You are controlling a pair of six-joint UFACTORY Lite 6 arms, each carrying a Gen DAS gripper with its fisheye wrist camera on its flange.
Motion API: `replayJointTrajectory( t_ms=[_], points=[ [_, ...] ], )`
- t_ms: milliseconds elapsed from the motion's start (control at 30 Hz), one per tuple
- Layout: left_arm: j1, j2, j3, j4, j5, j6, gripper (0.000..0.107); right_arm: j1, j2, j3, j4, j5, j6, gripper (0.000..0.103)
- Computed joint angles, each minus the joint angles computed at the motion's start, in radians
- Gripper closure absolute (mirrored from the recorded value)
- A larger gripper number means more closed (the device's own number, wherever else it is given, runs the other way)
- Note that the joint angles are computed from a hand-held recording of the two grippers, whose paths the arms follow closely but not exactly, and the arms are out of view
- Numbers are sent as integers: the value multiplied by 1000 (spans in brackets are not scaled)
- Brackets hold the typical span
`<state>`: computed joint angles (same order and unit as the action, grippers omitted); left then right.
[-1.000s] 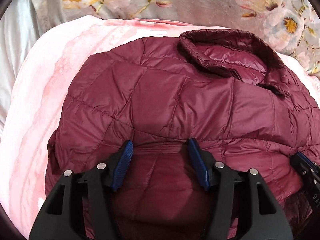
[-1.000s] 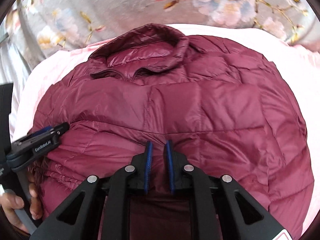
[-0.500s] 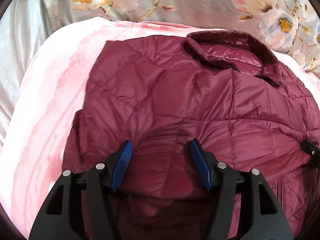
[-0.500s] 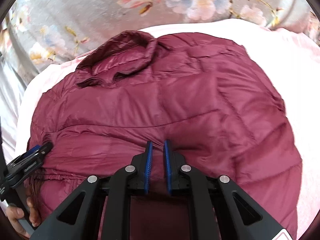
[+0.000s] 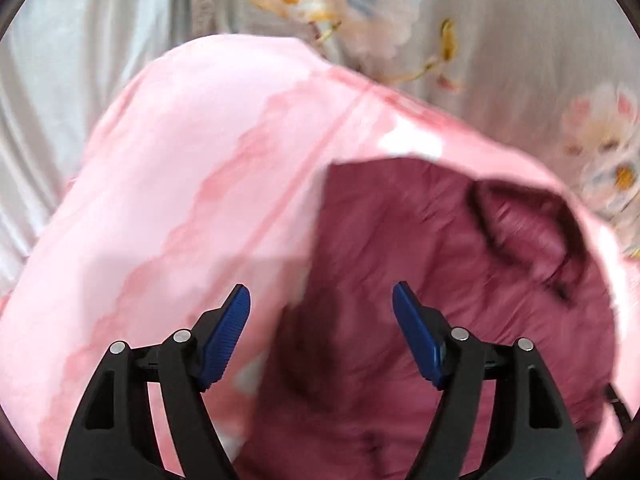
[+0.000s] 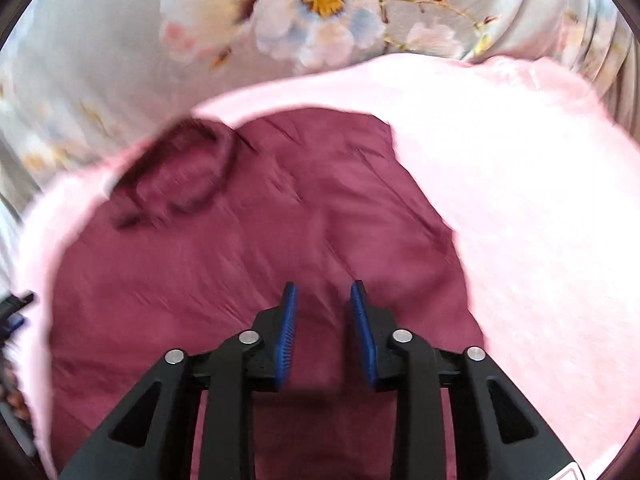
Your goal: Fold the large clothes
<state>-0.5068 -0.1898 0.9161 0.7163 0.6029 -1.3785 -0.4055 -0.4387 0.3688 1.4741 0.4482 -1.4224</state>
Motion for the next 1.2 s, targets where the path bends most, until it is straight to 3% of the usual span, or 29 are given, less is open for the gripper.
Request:
replayJointTrajectory(
  t_ms=[100,167,333,433,467,500,533,567,700,767,833,967,1100,1200],
  points=[
    [61,154,183,-314,-139,312,35,65,221,195,51,141,40,72],
    [54,346,351,-523,-176,511,35,136,357,320,90,152,63,69],
    [60,740,704,-1047,-153,891,35,199,634,543,173,199,117,68],
    [88,835,775,-1243,-160,1038,36,198,761,623,208,234,147,67],
    [87,853,793,-1248,-159,1035,41,201,792,645,211,249,159,67],
    [81,864,801,-1251,-162,1033,62,197,821,666,206,285,164,71],
    [79,879,820,-1264,-148,1054,94,196,823,671,199,315,154,87],
    [82,885,833,-1296,-128,1097,97,197,796,656,198,318,130,93],
    [72,729,655,-1189,-227,1097,98,245,575,501,276,101,-113,94],
    [63,715,605,-1188,-247,1114,98,266,603,501,267,49,-137,94],
    [37,746,607,-1051,-263,998,98,303,659,502,332,-22,-219,95],
    [-8,751,558,-832,-345,818,98,320,667,469,497,-46,-422,97],
    [-7,729,481,-929,-438,930,97,312,681,455,583,-26,-527,98],
    [-12,719,464,-841,-455,848,97,291,694,473,504,2,-449,97]
  ],
)
